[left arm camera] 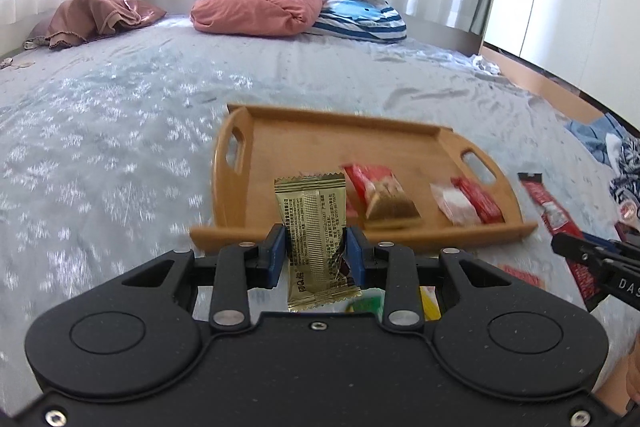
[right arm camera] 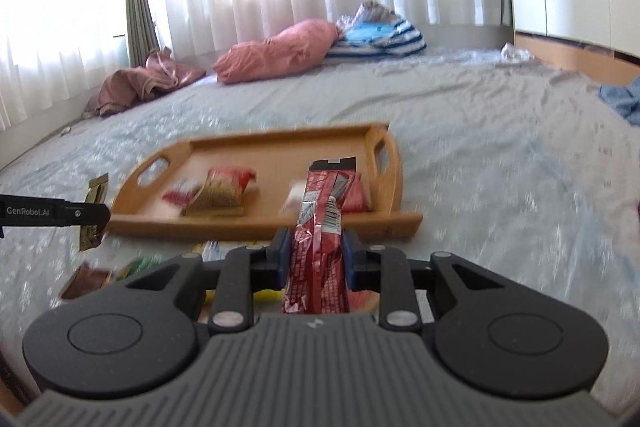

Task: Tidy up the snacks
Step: 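Carry the gold packet and red stick snack over the tray and lower them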

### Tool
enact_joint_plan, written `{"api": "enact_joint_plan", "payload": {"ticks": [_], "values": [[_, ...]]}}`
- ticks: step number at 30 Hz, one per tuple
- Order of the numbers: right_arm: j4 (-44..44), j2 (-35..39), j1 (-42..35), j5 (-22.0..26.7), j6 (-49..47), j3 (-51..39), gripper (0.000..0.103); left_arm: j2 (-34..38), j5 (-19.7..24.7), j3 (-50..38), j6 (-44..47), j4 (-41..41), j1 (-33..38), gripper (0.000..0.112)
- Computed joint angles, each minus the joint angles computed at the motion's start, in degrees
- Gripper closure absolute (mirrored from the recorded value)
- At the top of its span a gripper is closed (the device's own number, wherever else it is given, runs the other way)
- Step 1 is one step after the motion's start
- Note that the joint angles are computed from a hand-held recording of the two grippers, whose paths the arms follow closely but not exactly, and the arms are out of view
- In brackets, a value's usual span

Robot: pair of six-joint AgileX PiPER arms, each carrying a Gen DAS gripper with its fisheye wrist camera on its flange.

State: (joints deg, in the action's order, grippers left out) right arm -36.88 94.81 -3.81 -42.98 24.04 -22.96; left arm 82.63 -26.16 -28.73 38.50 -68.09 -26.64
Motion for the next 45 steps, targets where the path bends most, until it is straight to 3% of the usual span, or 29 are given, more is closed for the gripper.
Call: {"api": "enact_joint_plan", "payload": {"ticks": [8, 11, 16, 23, 30, 39, 45], "values": [[-0.32, 3.63, 1.05, 2.24, -0.13, -9.51, 0.073, 4.03, 6.5, -6.81, -1.74, 7.74, 9.14, 0.082], [3.8, 6.52, 2.76, 4.37, -5.28, -13.91, 0.073, 6.76, 8.67, -9.7, -2.44, 10.35, 11.79, 0.082], [12.7, 11.96, 6.31, 8.92, -15.0, -21.18, 0.073, 12.72, 11.71, -15.49, 3.75, 6.62, 14.34, 0.082], [20.47, 18.32, 10.22, 15.57, -22.73, -28.88, 0.073, 18.65, 11.75, -19.63, 5.44, 5.78, 14.95, 0.082], [24.25, 21.5, 12.05, 18.79, -27.07, -32.48, 0.073, 22.36, 11.64, -22.02, 8.19, 3.96, 15.29, 0.081], [18.84, 23.26, 11.73, 20.97, -21.19, -34.6, 0.073, 24.72, 11.93, -23.92, 10.75, 2.13, 15.4, 0.081], [20.03, 23.65, 11.6, 20.84, -22.58, -35.1, 0.073, 25.47, 12.21, -24.69, 12.58, 0.44, 15.55, 0.081]]}}
